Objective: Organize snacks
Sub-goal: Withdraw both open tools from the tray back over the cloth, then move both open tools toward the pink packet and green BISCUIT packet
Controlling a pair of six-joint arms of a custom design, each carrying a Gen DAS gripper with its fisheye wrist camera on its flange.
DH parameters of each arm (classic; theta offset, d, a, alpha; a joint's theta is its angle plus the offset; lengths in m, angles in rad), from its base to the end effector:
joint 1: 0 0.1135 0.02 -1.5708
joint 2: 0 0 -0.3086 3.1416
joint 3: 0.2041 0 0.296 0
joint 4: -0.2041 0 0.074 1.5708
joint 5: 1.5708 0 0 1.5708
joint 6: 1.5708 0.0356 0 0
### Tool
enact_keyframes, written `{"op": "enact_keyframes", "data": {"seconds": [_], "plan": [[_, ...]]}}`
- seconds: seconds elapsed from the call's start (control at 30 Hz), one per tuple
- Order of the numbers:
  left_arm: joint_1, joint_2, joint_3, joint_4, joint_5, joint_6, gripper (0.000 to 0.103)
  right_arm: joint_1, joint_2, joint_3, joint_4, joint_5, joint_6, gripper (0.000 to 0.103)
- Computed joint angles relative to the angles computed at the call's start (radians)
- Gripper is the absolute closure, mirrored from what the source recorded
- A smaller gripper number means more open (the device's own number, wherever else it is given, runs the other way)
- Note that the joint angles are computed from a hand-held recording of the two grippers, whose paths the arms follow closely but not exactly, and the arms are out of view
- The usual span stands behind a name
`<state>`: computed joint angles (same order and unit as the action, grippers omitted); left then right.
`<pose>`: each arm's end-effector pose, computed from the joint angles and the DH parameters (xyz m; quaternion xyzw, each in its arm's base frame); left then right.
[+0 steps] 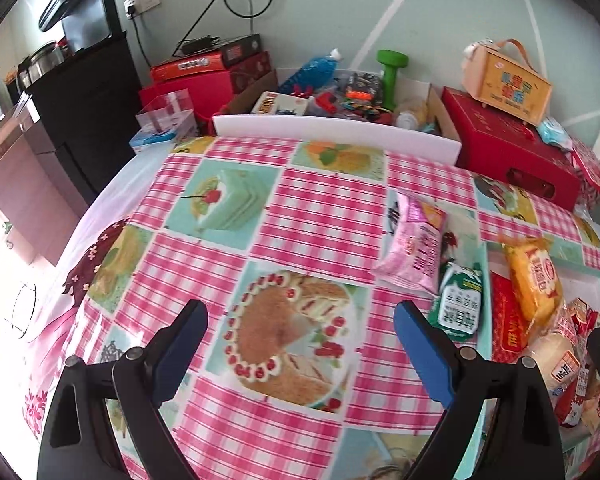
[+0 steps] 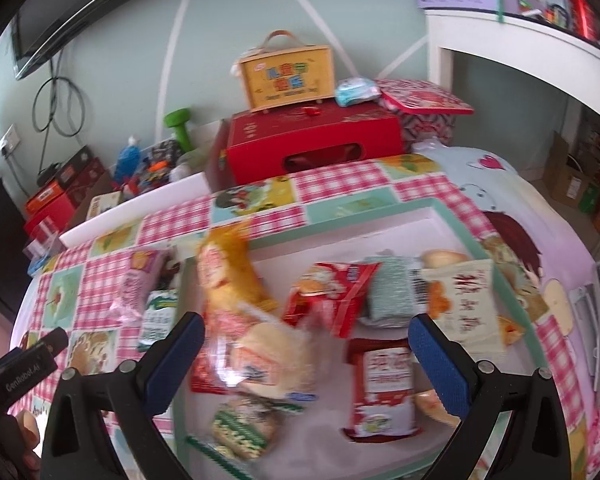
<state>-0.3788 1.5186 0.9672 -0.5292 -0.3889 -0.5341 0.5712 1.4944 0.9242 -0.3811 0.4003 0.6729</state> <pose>0.3140 -0.1104 0.2266 -0.1206 0.9453 0.0633 0.2963 0.2892 0.1694 0.2283 0.1080 0.9291 0.0202 0.3531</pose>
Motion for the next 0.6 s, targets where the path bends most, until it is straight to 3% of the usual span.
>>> {"op": "enact_keyframes", "data": {"seconds": [0.5,0.6], "plan": [[0.147,0.002,-0.026,0.026,0.042,0.064,0.009,0.155,0.209,0.152,0.102,-0.036,-0.043,0.001],[0.167,0.027,-0.024,0.035,0.057,0.07,0.009,0.163,0.248,0.177,0.109,-0.043,-0.043,0.009]]}}
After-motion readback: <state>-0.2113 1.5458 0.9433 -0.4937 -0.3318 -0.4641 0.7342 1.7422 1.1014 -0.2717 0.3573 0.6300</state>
